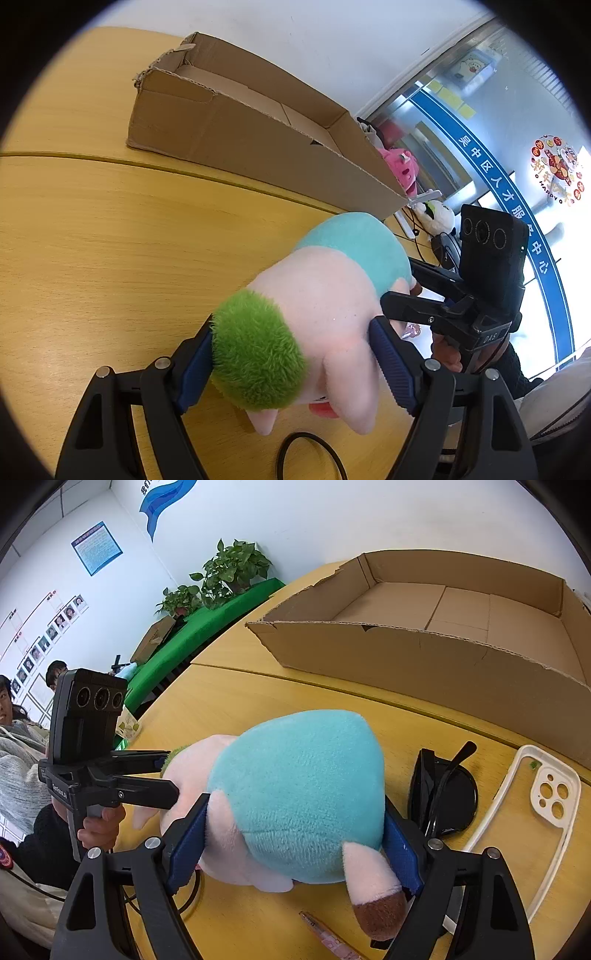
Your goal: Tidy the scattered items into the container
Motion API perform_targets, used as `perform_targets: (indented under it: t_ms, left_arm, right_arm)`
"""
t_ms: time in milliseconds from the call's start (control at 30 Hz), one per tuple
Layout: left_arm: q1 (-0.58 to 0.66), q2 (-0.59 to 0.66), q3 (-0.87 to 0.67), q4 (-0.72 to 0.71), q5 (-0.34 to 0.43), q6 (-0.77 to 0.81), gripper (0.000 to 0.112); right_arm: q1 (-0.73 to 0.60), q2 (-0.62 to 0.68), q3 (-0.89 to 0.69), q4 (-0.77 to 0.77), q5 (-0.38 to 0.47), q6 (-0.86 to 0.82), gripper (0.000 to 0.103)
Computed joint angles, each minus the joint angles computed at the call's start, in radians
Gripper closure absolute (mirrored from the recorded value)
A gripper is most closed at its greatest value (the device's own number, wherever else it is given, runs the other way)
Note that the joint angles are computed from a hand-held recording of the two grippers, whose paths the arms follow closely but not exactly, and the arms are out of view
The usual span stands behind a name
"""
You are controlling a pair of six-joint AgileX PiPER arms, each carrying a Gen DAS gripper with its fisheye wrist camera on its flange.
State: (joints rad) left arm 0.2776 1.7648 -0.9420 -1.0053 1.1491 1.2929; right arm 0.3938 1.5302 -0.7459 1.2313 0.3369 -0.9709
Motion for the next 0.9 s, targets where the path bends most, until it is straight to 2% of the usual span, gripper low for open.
perform_targets:
  t_ms: [233, 467, 633, 900]
  left_arm:
    - [-0.028, -0.015, -0.001, -0.005, 0.005, -0.011, 0.038]
    - [-0.084, -0.082, -0.046, -0.027, 0.014, -0.049, 0.038]
    - [-0.128, -0.092, -0.137, -0.036, 0.013, -0.093, 0.038]
    - [-0.189, -0.035, -0.39, -0.04, 0.026, -0.158, 0.038]
  right_arm:
    - [0.007, -0.055, 0.054, 0.056, -0.037, -0.024, 0.019]
    - [-0.042, -0.15, 0.085, 0.089, -0.027, -0.048, 0.019]
    - [-0.063, -0.204, 0.04, -0.059, -0.036, 0.092, 0.019]
    - [-0.091, -0.213, -0.126, -0.43, -0.032, 0.425, 0.019]
